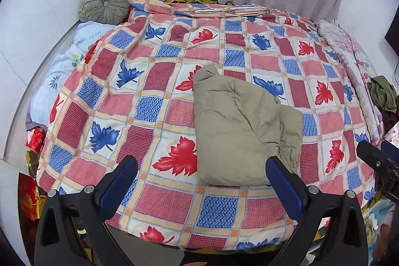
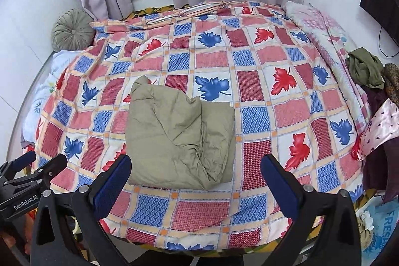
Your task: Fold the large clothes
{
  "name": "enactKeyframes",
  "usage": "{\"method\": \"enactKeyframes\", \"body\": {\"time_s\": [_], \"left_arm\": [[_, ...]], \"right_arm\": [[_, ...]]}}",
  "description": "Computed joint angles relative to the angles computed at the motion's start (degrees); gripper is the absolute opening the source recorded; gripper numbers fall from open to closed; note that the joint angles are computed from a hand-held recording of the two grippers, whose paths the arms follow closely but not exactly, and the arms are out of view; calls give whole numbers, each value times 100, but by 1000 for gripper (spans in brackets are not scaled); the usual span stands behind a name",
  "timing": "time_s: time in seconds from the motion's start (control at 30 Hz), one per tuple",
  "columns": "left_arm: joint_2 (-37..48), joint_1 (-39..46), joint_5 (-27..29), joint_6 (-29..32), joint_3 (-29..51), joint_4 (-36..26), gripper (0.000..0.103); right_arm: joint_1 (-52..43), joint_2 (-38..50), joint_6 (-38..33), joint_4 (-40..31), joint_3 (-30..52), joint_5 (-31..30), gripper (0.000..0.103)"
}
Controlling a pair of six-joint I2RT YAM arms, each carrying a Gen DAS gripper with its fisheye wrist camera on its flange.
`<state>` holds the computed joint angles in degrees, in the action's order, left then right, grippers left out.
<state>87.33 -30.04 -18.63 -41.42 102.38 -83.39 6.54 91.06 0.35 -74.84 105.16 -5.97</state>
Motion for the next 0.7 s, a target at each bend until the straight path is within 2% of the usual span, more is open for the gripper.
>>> {"method": "enactKeyframes", "body": {"time_s": [0.27, 0.7], "left_arm": [[58, -30, -229, -1, 267, -192, 103], [90, -27, -243, 20, 338, -220, 103]], "right_arm": [[67, -34, 76, -7, 126, 39, 103], [67, -2, 67, -45, 203, 39, 103]]}}
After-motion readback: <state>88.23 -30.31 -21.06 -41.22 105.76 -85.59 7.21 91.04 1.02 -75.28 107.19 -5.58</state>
